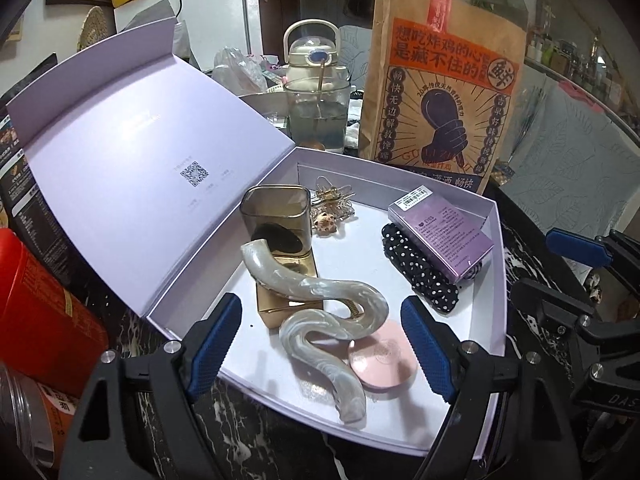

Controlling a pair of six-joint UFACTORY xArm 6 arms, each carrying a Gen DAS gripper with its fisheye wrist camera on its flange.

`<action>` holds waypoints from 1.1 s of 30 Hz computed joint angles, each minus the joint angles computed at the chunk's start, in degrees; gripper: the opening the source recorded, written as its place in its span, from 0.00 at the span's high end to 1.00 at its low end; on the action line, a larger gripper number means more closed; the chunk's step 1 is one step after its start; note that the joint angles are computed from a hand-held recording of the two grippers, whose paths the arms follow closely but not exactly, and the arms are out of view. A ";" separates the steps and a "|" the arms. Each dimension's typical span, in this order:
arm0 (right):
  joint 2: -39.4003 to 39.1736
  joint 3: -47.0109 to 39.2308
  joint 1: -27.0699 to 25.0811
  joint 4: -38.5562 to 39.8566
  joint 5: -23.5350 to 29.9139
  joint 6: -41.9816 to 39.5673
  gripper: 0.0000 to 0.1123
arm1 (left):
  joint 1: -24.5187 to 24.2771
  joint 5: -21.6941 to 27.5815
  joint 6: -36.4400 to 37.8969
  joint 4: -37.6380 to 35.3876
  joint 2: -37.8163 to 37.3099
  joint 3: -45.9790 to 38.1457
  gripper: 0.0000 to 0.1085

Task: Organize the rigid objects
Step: 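Lower the S-shaped clip beside the gold case while the right tool lowers the compact, then open both tools and withdraw them from the box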

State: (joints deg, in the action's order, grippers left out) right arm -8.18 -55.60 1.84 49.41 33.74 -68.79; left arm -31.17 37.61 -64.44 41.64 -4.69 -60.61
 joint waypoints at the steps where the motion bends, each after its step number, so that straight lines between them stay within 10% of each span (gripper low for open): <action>1: -0.33 0.22 -0.02 -0.10 0.00 0.03 0.37 | -0.26 0.44 -0.43 0.25 -0.43 0.14 0.17; 11: -6.14 3.93 0.21 -0.45 -2.71 0.72 0.18 | -2.60 3.61 -5.26 4.33 -5.84 2.35 0.06; 33: -22.42 11.21 -2.51 -5.48 0.06 7.69 0.09 | -14.01 20.01 -12.17 11.07 -17.34 4.11 0.05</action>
State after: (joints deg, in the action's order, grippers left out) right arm -30.60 -44.39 -0.68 43.92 33.80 -61.10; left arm -45.18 57.62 -76.60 52.71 -22.04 -56.51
